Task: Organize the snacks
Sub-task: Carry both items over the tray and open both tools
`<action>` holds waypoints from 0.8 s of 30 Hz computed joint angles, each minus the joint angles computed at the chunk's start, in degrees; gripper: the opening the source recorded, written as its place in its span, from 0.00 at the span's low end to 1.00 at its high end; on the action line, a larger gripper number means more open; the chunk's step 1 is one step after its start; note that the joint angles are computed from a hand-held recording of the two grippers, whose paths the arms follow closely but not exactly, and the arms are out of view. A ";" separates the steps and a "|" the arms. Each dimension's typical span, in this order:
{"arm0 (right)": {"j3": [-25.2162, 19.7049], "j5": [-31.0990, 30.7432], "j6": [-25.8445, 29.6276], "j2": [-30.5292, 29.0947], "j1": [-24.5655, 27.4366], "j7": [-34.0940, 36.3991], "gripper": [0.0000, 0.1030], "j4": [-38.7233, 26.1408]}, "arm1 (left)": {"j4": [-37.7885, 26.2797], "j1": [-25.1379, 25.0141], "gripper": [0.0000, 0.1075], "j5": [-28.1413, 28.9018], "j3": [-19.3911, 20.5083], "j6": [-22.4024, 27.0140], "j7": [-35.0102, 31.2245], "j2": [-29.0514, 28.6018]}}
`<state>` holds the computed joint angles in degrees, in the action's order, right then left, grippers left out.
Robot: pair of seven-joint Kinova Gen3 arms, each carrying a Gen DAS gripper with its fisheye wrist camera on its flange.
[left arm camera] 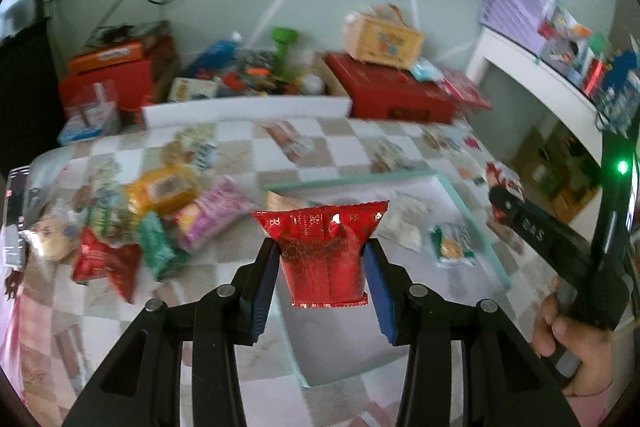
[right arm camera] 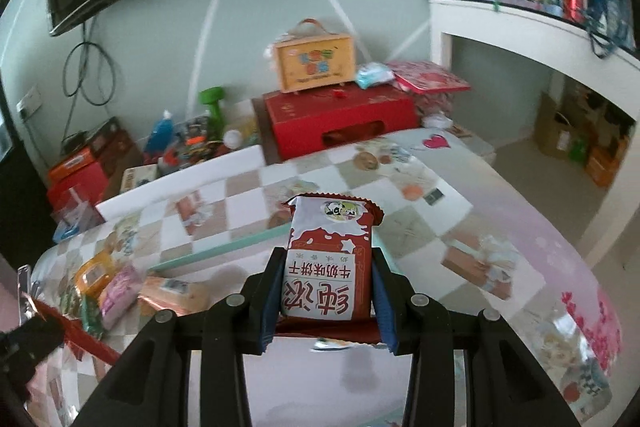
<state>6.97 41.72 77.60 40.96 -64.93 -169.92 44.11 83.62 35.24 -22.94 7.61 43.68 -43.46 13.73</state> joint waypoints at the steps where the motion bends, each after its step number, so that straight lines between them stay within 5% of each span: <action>1: -0.25 -0.45 0.06 -0.06 0.32 0.20 0.41 0.03 | -0.38 -0.29 0.42 0.90 0.49 0.27 -1.00 0.52; 6: -4.25 -7.43 -3.50 1.00 4.86 4.49 0.41 -0.90 | -3.23 -0.19 0.42 4.04 0.61 3.45 -3.99 4.32; 11: -4.55 -14.26 -1.00 5.36 6.65 11.40 0.41 -7.33 | -4.58 0.10 0.42 5.46 -0.86 5.42 -4.31 6.98; 23: -2.17 -16.11 0.17 6.61 5.71 13.15 0.43 -9.70 | -4.02 0.38 0.51 6.13 -2.01 5.40 -3.46 7.54; 24: -2.16 -16.32 0.56 6.90 5.74 13.37 0.45 -10.24 | -3.96 0.31 0.60 6.15 -2.08 5.48 -3.23 7.52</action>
<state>4.81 25.40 78.16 47.86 -59.19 -156.55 33.86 79.66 35.55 -16.80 5.53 49.16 -46.69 21.25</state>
